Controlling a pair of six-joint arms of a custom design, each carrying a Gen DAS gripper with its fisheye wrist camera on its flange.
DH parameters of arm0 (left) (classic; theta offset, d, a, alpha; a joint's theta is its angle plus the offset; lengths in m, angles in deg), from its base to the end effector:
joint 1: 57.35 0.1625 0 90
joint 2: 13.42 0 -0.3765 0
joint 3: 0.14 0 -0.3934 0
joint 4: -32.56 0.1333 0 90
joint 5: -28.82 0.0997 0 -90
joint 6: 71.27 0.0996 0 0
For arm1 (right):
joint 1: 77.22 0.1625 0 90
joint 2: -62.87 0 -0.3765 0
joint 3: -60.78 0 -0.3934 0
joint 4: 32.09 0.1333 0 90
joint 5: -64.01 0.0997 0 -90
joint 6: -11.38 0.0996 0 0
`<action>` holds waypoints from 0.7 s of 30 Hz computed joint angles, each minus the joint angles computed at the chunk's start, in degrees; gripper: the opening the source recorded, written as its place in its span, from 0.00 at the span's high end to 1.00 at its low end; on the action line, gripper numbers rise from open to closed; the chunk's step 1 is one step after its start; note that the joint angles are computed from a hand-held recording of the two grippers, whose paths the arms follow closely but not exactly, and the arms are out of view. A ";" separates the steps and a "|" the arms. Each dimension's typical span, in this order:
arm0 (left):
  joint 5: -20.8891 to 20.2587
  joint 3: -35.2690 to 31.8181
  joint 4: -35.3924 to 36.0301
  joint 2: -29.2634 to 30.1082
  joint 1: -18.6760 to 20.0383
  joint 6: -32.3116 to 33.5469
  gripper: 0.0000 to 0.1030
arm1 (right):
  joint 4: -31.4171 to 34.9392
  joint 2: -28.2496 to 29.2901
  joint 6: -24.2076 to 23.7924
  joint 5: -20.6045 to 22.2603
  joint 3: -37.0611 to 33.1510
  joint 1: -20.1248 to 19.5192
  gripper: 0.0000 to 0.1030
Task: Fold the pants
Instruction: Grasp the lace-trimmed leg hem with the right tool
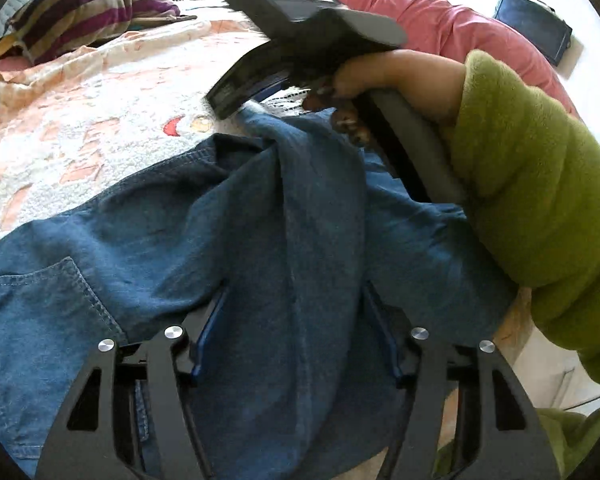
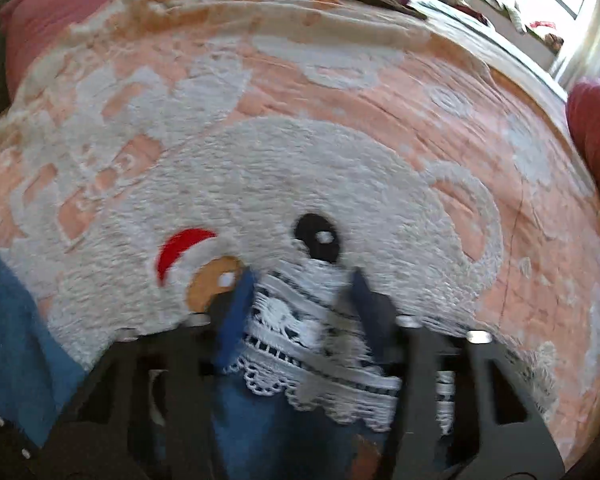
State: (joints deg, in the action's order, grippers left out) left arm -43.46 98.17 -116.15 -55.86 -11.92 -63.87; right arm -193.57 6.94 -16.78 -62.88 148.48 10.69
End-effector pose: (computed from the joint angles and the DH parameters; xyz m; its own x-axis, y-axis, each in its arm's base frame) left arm -0.3065 -0.5443 0.0011 -0.5932 0.7439 -0.3078 0.7838 0.6209 -0.0100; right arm 0.0489 -0.6752 0.2697 -0.7056 0.0008 0.7086 -0.3459 0.8724 -0.3453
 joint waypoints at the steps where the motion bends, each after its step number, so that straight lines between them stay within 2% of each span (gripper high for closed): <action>1: -0.11 0.05 -0.26 0.01 0.07 0.08 0.42 | 0.23 -1.46 0.90 1.82 0.88 -0.42 0.95; 4: -0.45 0.49 -0.95 -0.23 0.03 0.28 0.42 | -0.52 -6.55 2.94 6.78 4.35 -1.39 0.95; 11: 1.47 1.93 -3.27 -0.67 -1.07 1.46 0.42 | -2.73 -19.67 6.14 13.29 14.22 -3.83 0.95; 12: 1.81 1.97 -3.53 -0.65 -1.17 1.76 0.48 | -3.01 -21.06 6.36 13.47 15.35 -3.97 0.95; 14: 2.16 2.02 -3.98 -0.60 -1.47 3.28 0.74 | -4.05 -24.39 6.83 13.66 18.32 -4.50 0.95; 16: 1.92 1.84 -3.68 -0.65 -1.44 4.15 0.95 | -4.73 -27.30 7.50 14.62 20.95 -5.22 0.95; 21: 0.50 2.57 -4.55 -2.31 -0.96 7.30 0.97 | -4.85 -37.07 10.52 17.45 29.62 -7.09 0.95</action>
